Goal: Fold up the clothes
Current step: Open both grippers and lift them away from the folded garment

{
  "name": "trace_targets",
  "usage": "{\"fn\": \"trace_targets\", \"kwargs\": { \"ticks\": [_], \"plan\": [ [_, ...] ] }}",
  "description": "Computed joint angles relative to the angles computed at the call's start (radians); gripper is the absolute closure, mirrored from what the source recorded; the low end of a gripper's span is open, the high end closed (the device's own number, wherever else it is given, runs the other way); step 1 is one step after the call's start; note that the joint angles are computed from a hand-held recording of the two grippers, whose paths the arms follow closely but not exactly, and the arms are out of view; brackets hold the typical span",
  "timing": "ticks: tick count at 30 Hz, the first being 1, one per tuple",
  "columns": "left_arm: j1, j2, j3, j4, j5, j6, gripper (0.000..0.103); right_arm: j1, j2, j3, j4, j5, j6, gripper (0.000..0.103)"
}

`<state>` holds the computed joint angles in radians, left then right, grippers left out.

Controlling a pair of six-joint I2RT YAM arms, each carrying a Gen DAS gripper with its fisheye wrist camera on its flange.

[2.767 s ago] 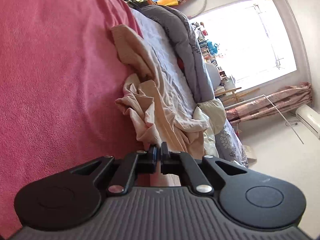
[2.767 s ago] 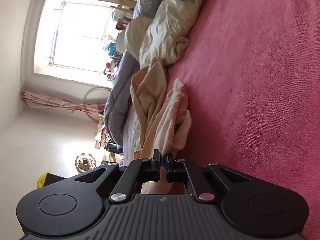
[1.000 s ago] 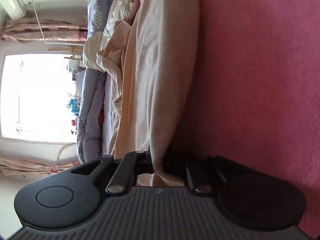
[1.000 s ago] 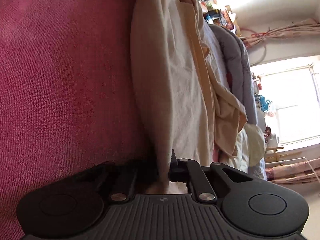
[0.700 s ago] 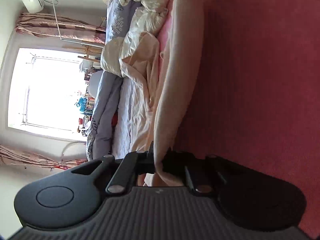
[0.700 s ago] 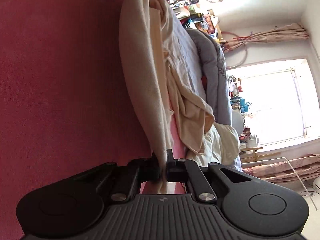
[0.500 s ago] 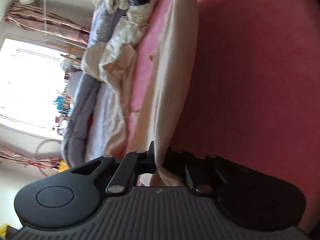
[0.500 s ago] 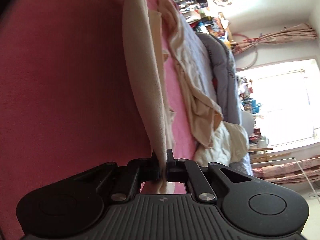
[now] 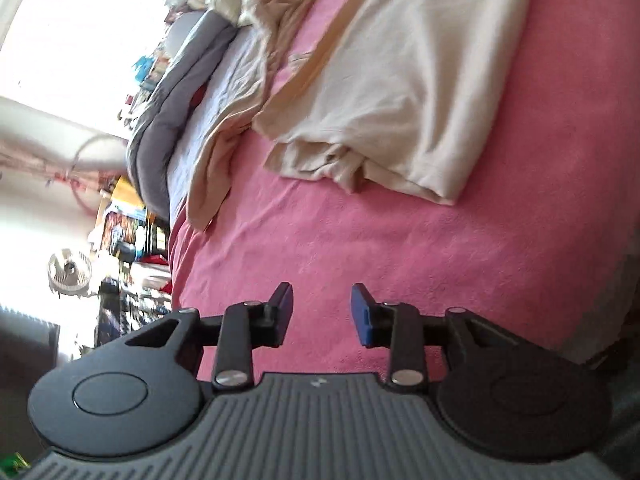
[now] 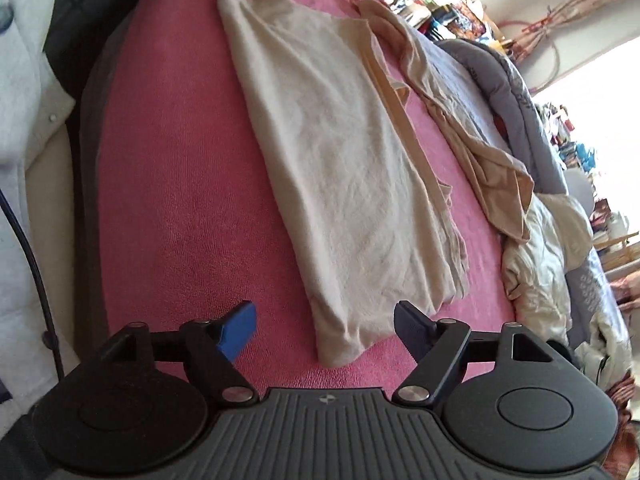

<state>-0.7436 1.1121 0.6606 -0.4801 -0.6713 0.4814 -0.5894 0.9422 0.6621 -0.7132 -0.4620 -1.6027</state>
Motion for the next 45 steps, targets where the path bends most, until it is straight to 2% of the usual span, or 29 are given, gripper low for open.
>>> {"fn": "trace_targets", "kwargs": {
  "ticks": [3,4,5,6,7,8,10,11,14,17,20,23,27,31,33,36,37,45],
  "plan": [
    [0.016,-0.014,0.067,-0.013,0.111,-0.132,0.06,0.019,0.015,0.078,-0.059,-0.028,0.103,0.028],
    [0.001,-0.019,0.077,0.011,0.148,-0.167,0.054,0.034,0.01,0.088,-0.051,-0.039,0.147,0.026],
    [-0.019,-0.015,0.079,0.054,0.168,-0.185,0.05,0.043,0.003,0.094,-0.042,-0.054,0.184,0.025],
    [-0.043,0.01,0.083,0.116,0.166,-0.187,0.042,0.04,-0.011,0.093,-0.032,-0.079,0.205,0.022],
    [-0.069,0.058,0.092,0.185,0.139,-0.177,0.034,0.049,-0.019,0.089,-0.007,-0.09,0.236,0.017],
    [-0.081,0.116,0.101,0.261,0.105,-0.15,0.033,0.077,-0.014,0.083,0.045,-0.076,0.28,0.016],
    [-0.064,0.214,0.11,0.397,0.07,-0.095,0.033,0.106,0.004,0.083,0.113,-0.052,0.345,0.015],
    [-0.021,0.278,0.135,0.441,0.098,-0.105,0.033,0.121,0.04,0.093,0.152,-0.037,0.383,0.015],
    [0.137,0.389,0.21,0.483,0.255,-0.241,0.033,0.097,0.15,0.133,0.215,-0.047,0.457,0.015],
    [0.26,0.493,0.272,0.544,0.335,-0.312,0.034,0.066,0.259,0.144,0.314,-0.046,0.535,0.015],
    [0.343,0.56,0.343,0.517,0.461,-0.377,0.035,0.056,0.374,0.157,0.429,-0.04,0.661,0.015],
    [0.368,0.585,0.35,0.533,0.536,-0.426,0.035,0.04,0.503,0.224,0.451,-0.073,0.823,0.016],
    [0.357,0.59,0.324,0.587,0.519,-0.433,0.035,0.009,0.649,0.322,0.414,-0.133,0.999,0.019],
    [0.359,0.611,0.334,0.551,0.543,-0.461,0.041,0.001,0.745,0.37,0.433,-0.165,1.105,0.019],
    [0.365,0.619,0.337,0.548,0.564,-0.493,0.046,0.006,0.766,0.371,0.442,-0.173,1.117,0.019],
    [0.377,0.617,0.335,0.551,0.594,-0.562,0.059,0.016,0.772,0.357,0.458,-0.166,1.113,0.019],
    [0.381,0.612,0.332,0.553,0.6,-0.586,0.067,0.016,0.771,0.352,0.465,-0.168,1.118,0.019],
    [0.384,0.568,0.28,0.581,0.583,-0.61,0.076,-0.008,0.761,0.324,0.513,-0.202,1.144,0.019]
  ]
}}
